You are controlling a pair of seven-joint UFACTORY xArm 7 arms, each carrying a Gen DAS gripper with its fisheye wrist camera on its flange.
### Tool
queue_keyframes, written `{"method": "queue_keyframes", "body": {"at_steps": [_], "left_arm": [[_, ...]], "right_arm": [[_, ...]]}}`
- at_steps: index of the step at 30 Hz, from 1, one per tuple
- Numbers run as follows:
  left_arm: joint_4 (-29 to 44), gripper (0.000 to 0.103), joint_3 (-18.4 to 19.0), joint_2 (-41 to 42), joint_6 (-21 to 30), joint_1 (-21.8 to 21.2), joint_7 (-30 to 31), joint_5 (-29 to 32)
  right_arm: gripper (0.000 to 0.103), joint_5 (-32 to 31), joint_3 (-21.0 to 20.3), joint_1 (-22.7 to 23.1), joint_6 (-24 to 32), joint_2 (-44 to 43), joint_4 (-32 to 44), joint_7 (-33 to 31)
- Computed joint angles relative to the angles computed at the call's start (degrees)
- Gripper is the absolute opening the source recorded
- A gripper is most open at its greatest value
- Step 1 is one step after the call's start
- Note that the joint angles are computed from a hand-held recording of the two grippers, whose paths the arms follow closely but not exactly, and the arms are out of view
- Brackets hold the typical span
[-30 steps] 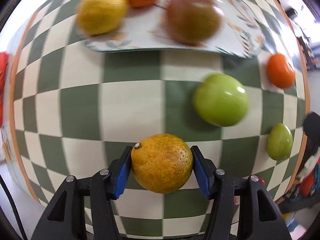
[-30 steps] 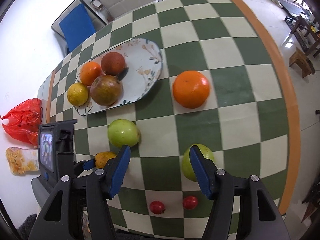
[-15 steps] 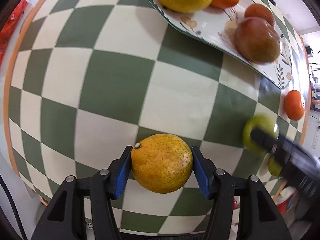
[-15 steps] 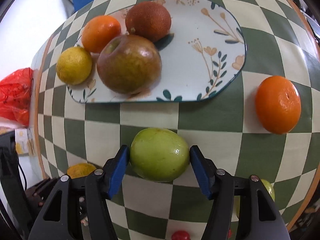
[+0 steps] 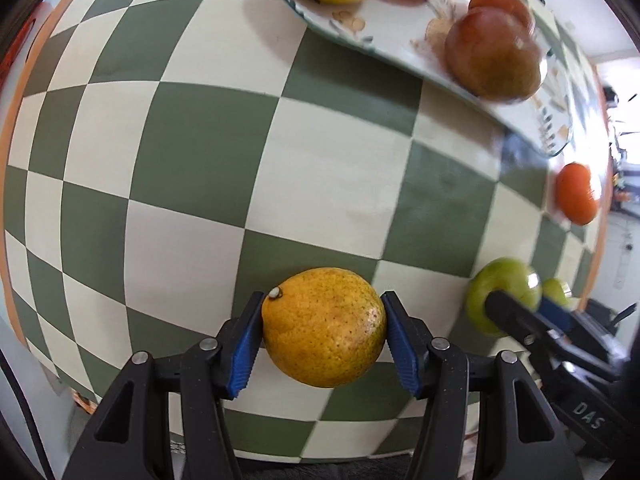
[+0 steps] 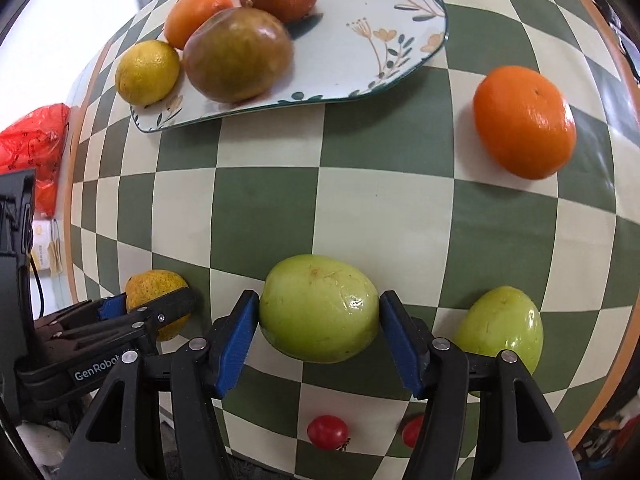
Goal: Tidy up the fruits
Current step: 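Set the small orange and green apple on the plate and release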
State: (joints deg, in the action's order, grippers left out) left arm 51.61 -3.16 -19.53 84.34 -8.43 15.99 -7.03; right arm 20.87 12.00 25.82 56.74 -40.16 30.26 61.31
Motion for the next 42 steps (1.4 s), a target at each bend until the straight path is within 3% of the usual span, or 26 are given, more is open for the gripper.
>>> {"method": "queue_keyframes", "body": {"at_steps": [1,7,13,15,19,27,35,37,39,42], "left_arm": [[3.3,0.055,-1.3,2.4,0.8,-0.9,-2.5,-1.9],[17.6,0.055,-0.7,8.0,5.5,-1.9,-3.1,-7.8],[36.1,0.055,-4.2,21.9,7.0,-5.2,-6.8,-10.6],[43.5,0.055,-5.9,28.3,8.5,-7.4,-9.3,-10.1],[56.1,0.055,-7.8,40.1,11.6,-12.6,-12.7,-6.2],[78.9,0.055,-7.6,58.6,25.7,-21.8,-13.0,0.6],[83.0,0.057,-5.9,62.7,29.6,-24.4,-11.5,2.3],[82.7,0.072,-5.9,62.2,28.6,-23.8,-12.3,1.2],[83.5,0.087,-6.1,62.2,28.1,-23.2,-12.7,0.0],[82.0,0.087,-5.8,59.8,25.5,-22.3,-11.8,0.2]], "right_arm": [[0.064,1.4,-0.5,0.3,-1.2,-1.4,-1.2,0.2],[0.064,3.9,-2.2,-1.4,-4.7,-12.3,-6.3,4.3],[0.064,-3.5,-5.6,-9.0,-4.1,-15.4,-3.8,2.1],[0.064,-5.6,-8.2,-11.6,-3.3,-14.7,-2.5,-1.1],[0.064,-3.8,-10.3,-13.2,-8.5,-10.5,-2.9,-5.1],[0.064,2.2,-11.1,-12.5,-17.4,-6.5,-7.4,-7.2],[0.065,5.8,-12.9,-11.3,-20.6,-5.9,-9.7,-8.0],[0.067,6.3,-13.3,-11.3,-20.4,-6.0,-9.6,-8.2],[0.076,6.4,-13.4,-11.6,-19.7,-6.3,-9.4,-8.2],[0.081,4.7,-12.6,-12.8,-16.2,-5.7,-7.1,-7.5]]}}
